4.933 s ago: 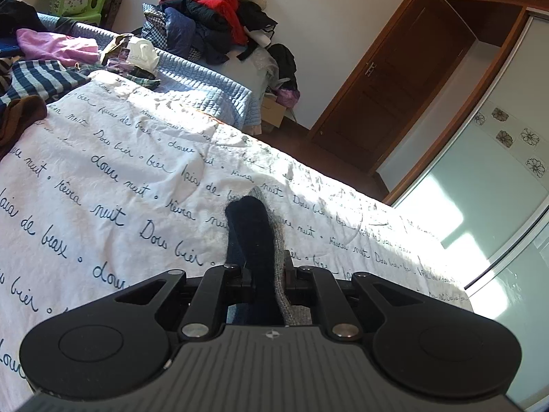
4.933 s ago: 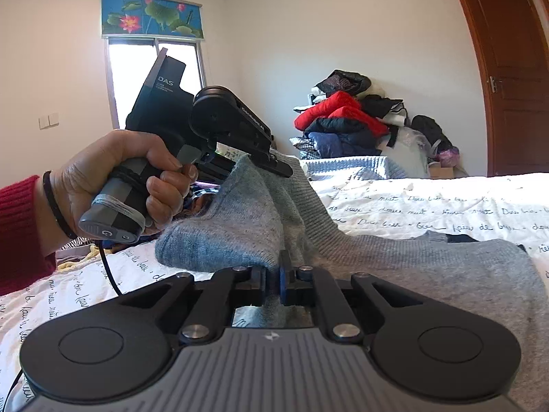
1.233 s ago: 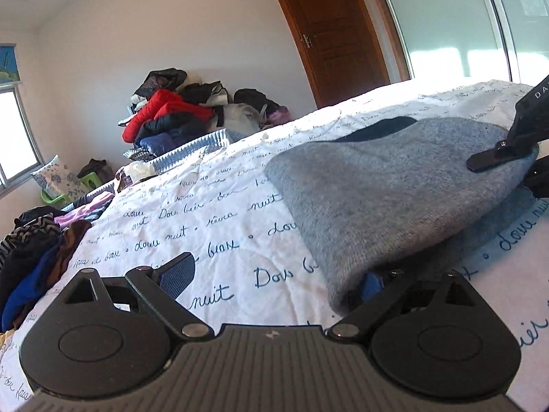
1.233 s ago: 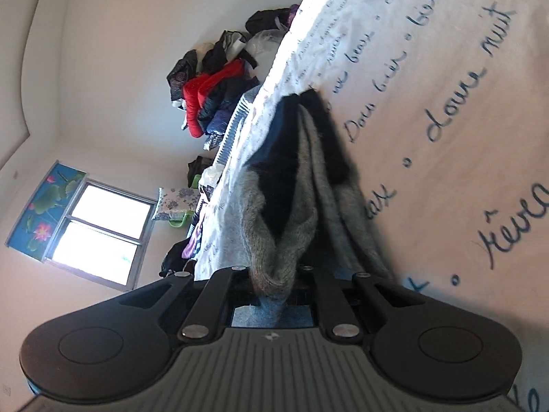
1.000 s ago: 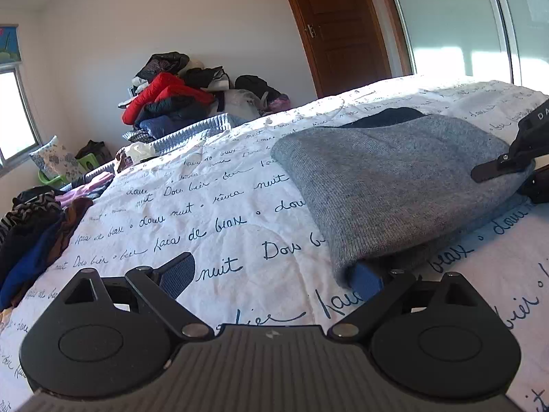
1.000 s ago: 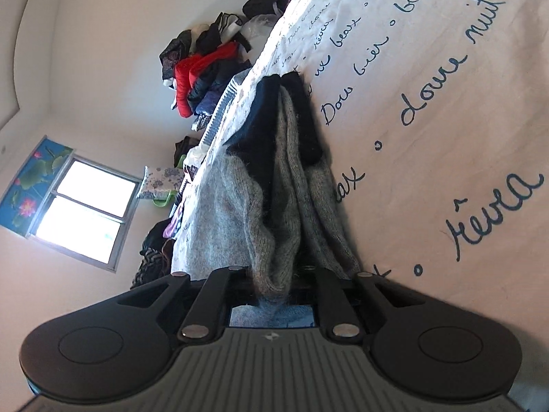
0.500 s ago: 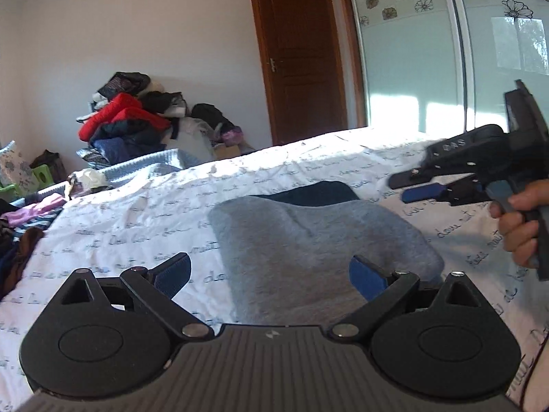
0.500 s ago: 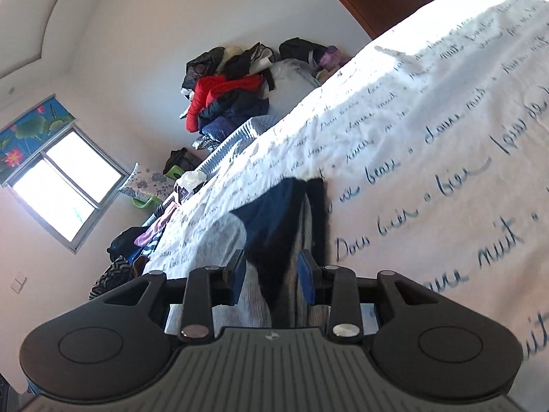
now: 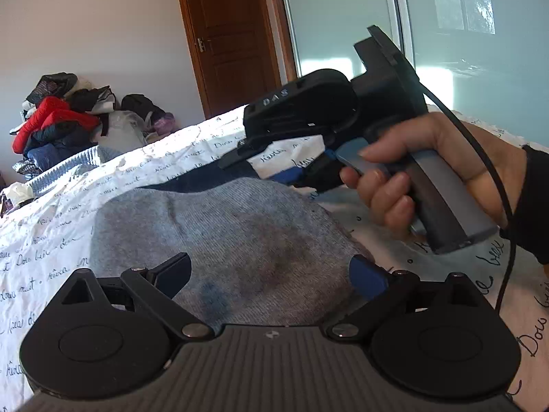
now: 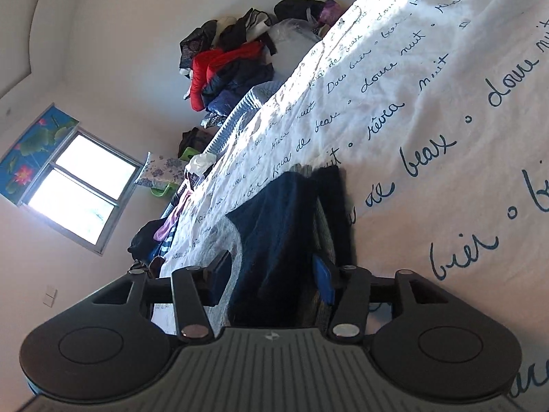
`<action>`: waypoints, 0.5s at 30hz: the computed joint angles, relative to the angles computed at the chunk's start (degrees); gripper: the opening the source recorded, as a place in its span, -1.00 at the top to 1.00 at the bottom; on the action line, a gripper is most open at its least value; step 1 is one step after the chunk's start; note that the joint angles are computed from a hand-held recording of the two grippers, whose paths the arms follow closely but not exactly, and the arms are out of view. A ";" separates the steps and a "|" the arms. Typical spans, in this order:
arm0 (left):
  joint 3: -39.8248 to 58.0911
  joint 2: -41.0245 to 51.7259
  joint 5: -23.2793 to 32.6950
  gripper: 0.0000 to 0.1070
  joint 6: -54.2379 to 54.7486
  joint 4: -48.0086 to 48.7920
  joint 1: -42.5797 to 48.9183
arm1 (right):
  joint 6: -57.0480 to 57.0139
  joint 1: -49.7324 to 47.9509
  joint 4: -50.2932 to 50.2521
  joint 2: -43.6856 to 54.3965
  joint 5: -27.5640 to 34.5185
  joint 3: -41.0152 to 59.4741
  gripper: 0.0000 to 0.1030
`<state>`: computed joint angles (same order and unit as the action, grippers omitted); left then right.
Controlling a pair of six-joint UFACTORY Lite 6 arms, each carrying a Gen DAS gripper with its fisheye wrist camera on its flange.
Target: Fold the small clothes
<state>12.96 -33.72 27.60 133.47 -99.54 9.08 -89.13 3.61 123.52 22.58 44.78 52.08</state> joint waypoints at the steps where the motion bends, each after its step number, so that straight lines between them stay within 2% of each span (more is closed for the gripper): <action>1: -0.25 0.82 0.12 -0.81 0.68 -0.73 -0.20 | 0.41 -0.10 -0.58 1.09 -0.14 1.53 0.33; 3: -0.58 1.93 0.76 -0.81 0.71 -0.66 0.22 | 1.15 0.42 -2.41 3.31 -1.71 4.90 0.84; 5: -0.83 2.85 1.84 -0.81 0.66 0.06 1.45 | -0.08 1.55 -3.92 3.90 -4.36 7.18 0.88; 6: -0.68 3.49 2.22 -0.81 0.78 0.20 1.89 | -3.08 2.75 -2.80 2.69 -7.83 7.31 0.88; 8: -0.67 4.53 3.78 -0.81 0.94 1.23 3.38 | -11.04 5.25 2.14 0.19 -14.67 7.46 0.88; 11: -0.66 4.94 4.64 -0.81 0.43 2.69 4.61 | -18.16 7.93 6.78 -0.02 -20.43 8.88 0.88; 13: -0.27 3.93 7.28 -0.81 -2.39 6.20 7.81 | -27.83 11.04 16.06 -0.93 -26.53 8.67 0.84; 15: -0.73 1.60 12.78 -0.81 -5.85 10.87 14.73 | -39.82 13.18 28.05 -6.24 -32.63 5.71 0.77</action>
<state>12.23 -32.13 40.37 127.62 -88.68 23.81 -128.95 16.78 151.58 16.35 12.15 57.78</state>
